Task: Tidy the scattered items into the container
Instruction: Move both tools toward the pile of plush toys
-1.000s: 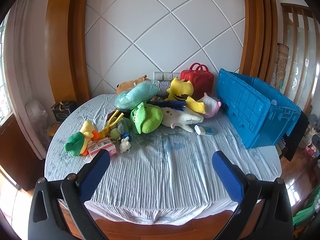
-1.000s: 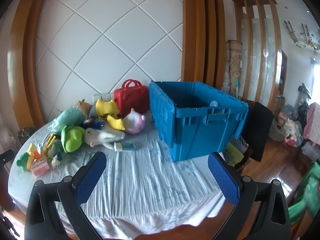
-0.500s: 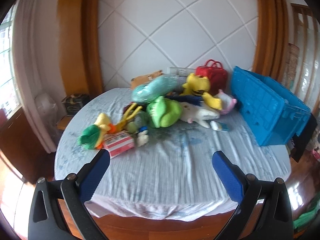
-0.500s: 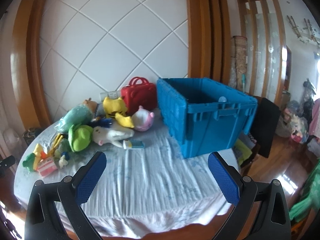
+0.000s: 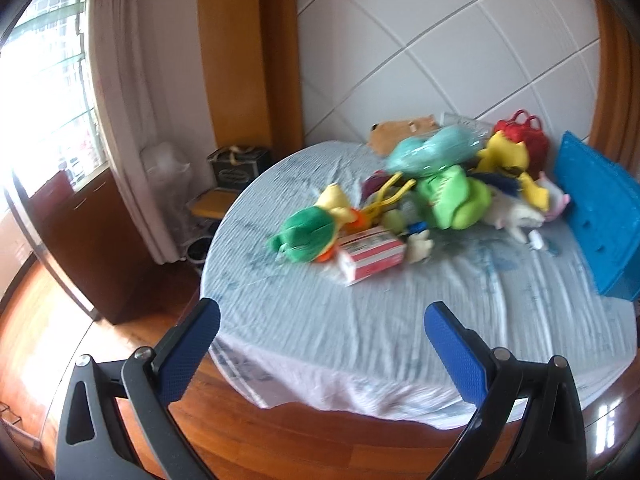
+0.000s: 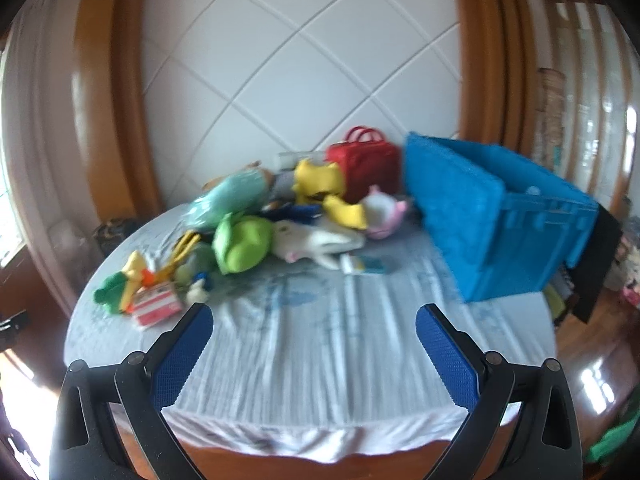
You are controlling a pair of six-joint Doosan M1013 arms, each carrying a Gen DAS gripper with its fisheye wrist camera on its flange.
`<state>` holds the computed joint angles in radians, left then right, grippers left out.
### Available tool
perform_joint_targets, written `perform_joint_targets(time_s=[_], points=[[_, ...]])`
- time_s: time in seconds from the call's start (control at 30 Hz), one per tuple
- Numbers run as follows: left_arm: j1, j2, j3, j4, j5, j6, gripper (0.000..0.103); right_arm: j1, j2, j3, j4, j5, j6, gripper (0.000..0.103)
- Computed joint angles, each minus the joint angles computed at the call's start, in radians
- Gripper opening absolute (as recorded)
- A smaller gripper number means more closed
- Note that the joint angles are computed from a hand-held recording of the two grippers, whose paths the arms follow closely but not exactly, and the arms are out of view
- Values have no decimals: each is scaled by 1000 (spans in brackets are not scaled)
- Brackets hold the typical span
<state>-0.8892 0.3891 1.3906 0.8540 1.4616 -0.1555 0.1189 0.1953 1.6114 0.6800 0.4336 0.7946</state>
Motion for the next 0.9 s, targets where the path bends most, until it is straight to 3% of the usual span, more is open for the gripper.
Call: perform_joint_targets(time_s=[0.37, 0.67, 0.9], points=[[94, -26, 72, -63, -99, -12, 103, 130, 133, -145, -122, 95, 69, 103], [240, 42, -4, -154, -170, 148, 103, 201, 340, -401, -157, 255, 102, 103], [318, 93, -62, -208, -211, 243, 103, 227, 465, -580, -202, 372, 147, 103]])
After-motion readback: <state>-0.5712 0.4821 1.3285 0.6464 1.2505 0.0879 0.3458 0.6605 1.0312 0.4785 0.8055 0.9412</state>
